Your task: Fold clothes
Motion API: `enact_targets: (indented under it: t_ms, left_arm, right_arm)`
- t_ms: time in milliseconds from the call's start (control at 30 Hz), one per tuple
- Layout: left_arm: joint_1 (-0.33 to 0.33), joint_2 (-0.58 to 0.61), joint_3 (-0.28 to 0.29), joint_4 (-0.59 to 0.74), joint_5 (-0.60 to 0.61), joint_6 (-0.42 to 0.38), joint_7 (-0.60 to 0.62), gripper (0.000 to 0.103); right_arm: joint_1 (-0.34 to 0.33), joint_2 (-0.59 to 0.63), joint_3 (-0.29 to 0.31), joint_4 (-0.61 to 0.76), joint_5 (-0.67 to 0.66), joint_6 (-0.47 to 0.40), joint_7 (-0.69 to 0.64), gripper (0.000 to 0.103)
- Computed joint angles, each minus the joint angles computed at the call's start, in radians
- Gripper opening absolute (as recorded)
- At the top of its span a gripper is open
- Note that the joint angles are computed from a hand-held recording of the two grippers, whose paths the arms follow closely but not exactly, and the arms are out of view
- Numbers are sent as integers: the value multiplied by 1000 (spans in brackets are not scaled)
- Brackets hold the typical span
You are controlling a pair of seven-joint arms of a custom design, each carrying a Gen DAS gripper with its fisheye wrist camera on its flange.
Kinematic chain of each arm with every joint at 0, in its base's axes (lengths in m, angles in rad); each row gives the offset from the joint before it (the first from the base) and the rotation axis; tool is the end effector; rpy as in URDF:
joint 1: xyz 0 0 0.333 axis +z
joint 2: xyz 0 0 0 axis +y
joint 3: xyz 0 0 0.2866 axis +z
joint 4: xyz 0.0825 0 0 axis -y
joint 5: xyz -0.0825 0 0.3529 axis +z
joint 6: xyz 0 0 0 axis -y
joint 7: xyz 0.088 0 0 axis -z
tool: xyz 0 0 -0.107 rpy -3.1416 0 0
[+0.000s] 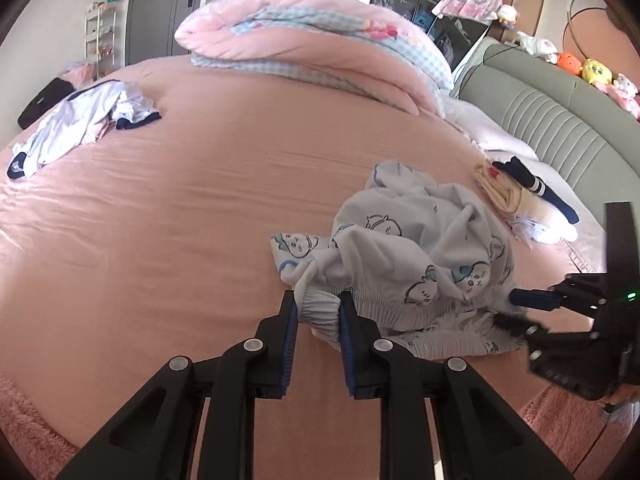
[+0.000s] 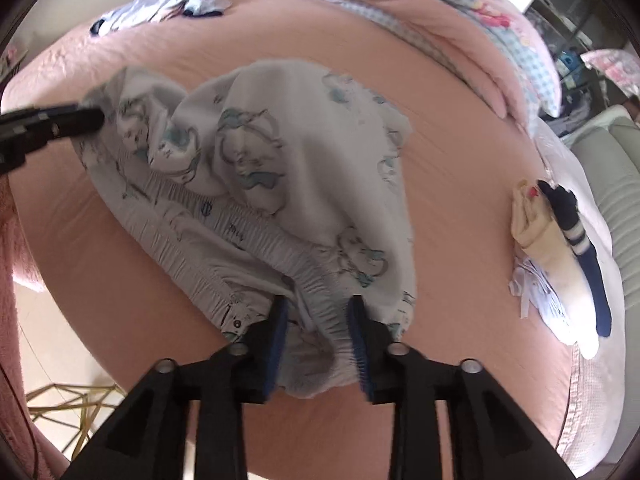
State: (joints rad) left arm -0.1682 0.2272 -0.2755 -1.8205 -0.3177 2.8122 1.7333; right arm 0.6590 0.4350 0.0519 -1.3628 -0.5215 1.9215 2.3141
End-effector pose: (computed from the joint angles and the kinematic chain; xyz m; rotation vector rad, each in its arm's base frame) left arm 0.5827 -0.2447 0.4905 -1.5829 2.1793 -1.0921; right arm 0.5273 0.3997 0.4724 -2.2076 1.9715 -0.7320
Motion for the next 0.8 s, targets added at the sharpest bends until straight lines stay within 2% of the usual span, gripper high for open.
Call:
enact_targets:
  t_ms: [33, 100, 167, 200, 233, 267, 367, 433, 500, 567, 667, 700, 767, 800]
  left_arm:
    - [16, -3, -15, -3, -36, 0, 32, 17]
    - [43, -5, -38, -2, -109, -18, 103, 17]
    - [45, -6, -35, -2, -140, -43, 123, 17]
    - [51, -4, -36, 5, -165, -70, 133, 17]
    - [47, -4, -27, 8, -170, -93, 115, 18]
    - [43, -2, -18, 12, -170, -109, 96, 18]
    - [35, -2, -1, 12, -161, -135, 54, 23]
    - [42, 1, -4, 19, -190, -155, 62, 27]
    - [53, 6, -14, 29, -235, -186, 90, 41]
    - [56, 15, -20, 45, -263, -234, 118, 50]
    - [47, 18, -24, 57, -268, -289, 170, 49]
    - [38, 10, -26, 45, -262, -278, 194, 38]
    - [10, 4, -17, 30, -218, -256, 181, 19]
    - [1, 7, -13, 28, -205, -251, 166, 18]
  right_arm:
    - [0, 37, 6, 48, 7, -24, -43, 51]
    - [35, 123, -12, 154, -45, -88, -117, 51]
    - [56, 158, -36, 188, -83, -74, -140, 48]
    - [46, 153, -37, 185, -59, -48, -126, 43]
    - [36, 148, -37, 180, -35, -21, -112, 26]
    - [25, 142, -36, 175, -11, 7, -99, 22]
    - [-45, 76, -10, 93, 129, 131, -50, 21]
    - [-57, 37, -15, 45, 151, 171, -14, 20]
    - [-63, 0, -21, 3, 148, 193, 23, 20]
    - [-80, -44, -14, -52, 163, 230, 51, 20]
    - [-105, -113, 5, -147, 192, 326, 85, 20]
    - [-111, -134, 11, -174, 199, 354, 94, 20]
    - [-107, -146, 18, -184, 181, 352, 105, 20]
    - [-105, -148, 19, -184, 170, 342, 112, 20]
